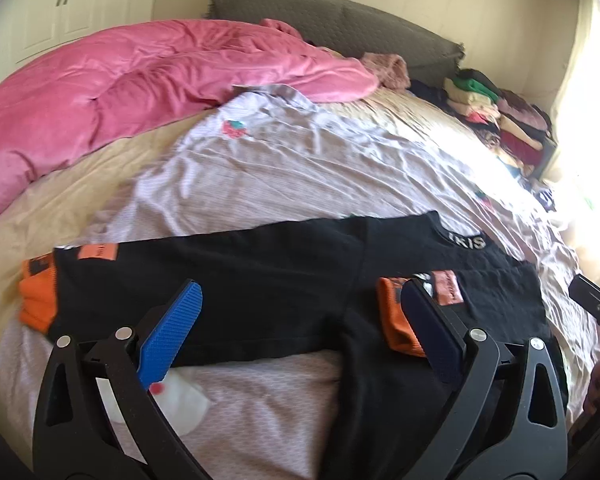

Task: Fold small clothes
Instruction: 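Move the left tool to the other sleeve's orange cuff and grasp it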

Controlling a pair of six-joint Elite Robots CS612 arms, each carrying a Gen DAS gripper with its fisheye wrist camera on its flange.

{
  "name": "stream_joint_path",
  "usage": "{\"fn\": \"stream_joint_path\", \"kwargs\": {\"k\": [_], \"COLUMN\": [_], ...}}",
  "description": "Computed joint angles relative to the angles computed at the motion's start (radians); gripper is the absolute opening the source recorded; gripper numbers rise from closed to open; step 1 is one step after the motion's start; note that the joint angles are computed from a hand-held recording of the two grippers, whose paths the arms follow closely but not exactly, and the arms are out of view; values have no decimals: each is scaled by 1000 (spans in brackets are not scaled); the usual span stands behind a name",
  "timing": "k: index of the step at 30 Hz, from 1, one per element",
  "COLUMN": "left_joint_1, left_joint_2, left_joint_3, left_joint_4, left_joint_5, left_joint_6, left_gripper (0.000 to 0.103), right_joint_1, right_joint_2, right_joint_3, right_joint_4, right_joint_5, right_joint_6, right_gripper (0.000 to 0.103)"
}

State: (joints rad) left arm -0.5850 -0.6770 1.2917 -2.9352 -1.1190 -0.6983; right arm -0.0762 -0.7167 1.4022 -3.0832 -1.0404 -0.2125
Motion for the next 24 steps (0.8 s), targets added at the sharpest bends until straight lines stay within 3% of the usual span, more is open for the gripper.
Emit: {"fn": "stream_joint_path", "kwargs": {"k": [7, 13, 24], "left_joint_1": [4, 18, 53], "left_joint_2": [-35, -68, -108], "left_joint_3": [59, 119, 202], "left_joint_4": [58, 98, 157], "left_joint_5": [135, 190, 176], "left_joint_6": [-115, -232, -429], "left_gripper": [93, 93, 93], "right_joint_1": [33, 60, 101], "right_joint_2": [4, 18, 51], "right_joint_3": [-12, -37, -90], "right_joint_4": [15, 58, 128], "right_joint_5": [26, 20, 7], "right_joint_6": [-42, -76, -122], "right_gripper": [97, 97, 97]}}
